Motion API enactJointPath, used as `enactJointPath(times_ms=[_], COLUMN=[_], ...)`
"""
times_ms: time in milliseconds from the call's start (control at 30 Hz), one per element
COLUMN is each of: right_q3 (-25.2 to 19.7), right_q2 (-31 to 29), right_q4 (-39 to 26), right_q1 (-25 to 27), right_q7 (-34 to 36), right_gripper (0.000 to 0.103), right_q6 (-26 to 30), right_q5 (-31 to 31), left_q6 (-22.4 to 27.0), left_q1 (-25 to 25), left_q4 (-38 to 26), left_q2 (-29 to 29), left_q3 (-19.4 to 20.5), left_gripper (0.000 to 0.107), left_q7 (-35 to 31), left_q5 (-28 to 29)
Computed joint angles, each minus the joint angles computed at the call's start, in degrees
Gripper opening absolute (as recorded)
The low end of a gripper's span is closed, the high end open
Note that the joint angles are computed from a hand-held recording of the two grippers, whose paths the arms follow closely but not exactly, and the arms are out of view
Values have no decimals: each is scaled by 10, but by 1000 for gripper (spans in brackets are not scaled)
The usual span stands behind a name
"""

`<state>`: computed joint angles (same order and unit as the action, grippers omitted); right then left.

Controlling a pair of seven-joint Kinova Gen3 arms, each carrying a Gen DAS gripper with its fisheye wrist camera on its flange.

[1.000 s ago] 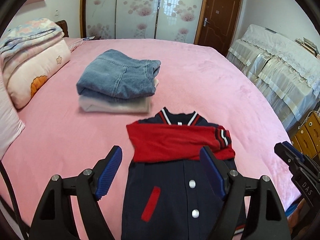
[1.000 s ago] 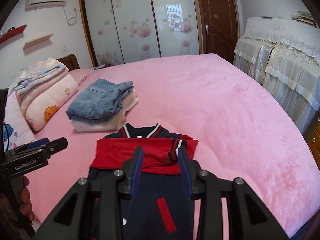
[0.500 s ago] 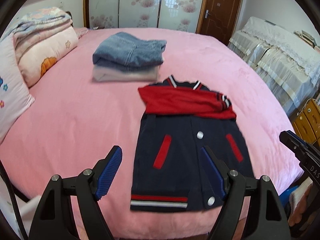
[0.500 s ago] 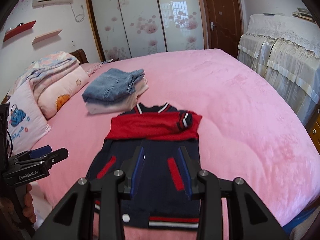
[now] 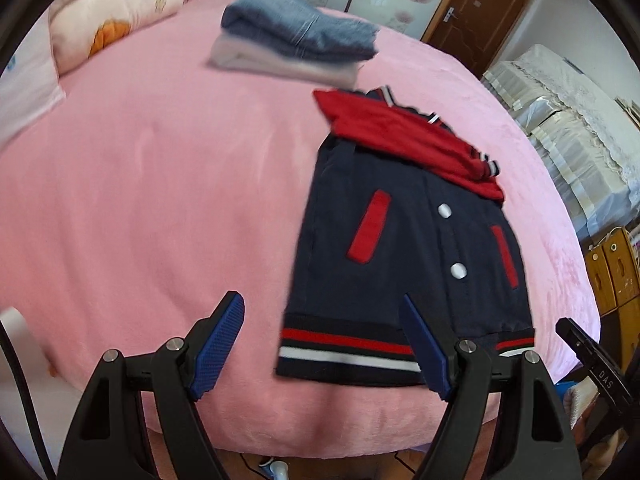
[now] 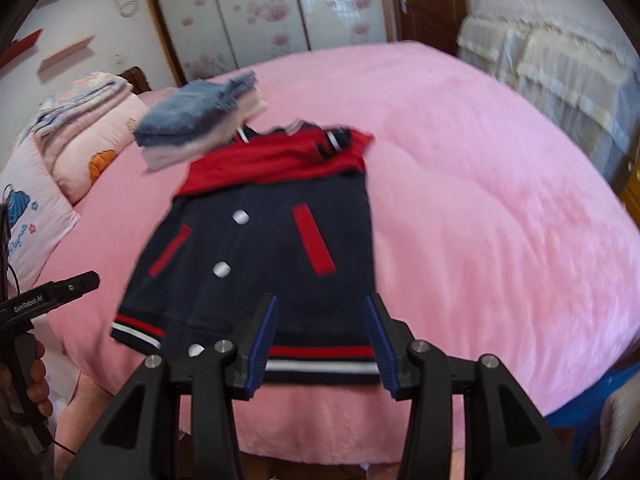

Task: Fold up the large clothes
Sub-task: 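Move both grippers to the striped hem of the navy jacket, then grasp the jacket hem with both grippers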

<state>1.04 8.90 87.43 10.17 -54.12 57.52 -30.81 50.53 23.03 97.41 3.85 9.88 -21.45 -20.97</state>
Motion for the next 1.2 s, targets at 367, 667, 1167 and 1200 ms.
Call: enactJointPath(times_ms=[367,667,1167,1200], right_q3=[2,-16,-17,-18], right_q2=[63,81,99,100], right_q4=[12,18,15,16], right_q1=[60,77,86,88], right_q7=[5,42,67,68], right_gripper=[45,45,45,43], right_q6=[38,54,82,83], right_q5=[-46,-72,-91,-94], left_q6=[-171,-197,-274,-279], left_q1=[-37,-34,-50,-51], left_q4=[138,150,180,182], left_q2=[-16,-15,-22,-20], left_q3=[-12,-9,-6,-6], left_gripper=[78,78,57,56], left_q7=[-15,-11,-99,-104], left_q5=[70,55,145,152])
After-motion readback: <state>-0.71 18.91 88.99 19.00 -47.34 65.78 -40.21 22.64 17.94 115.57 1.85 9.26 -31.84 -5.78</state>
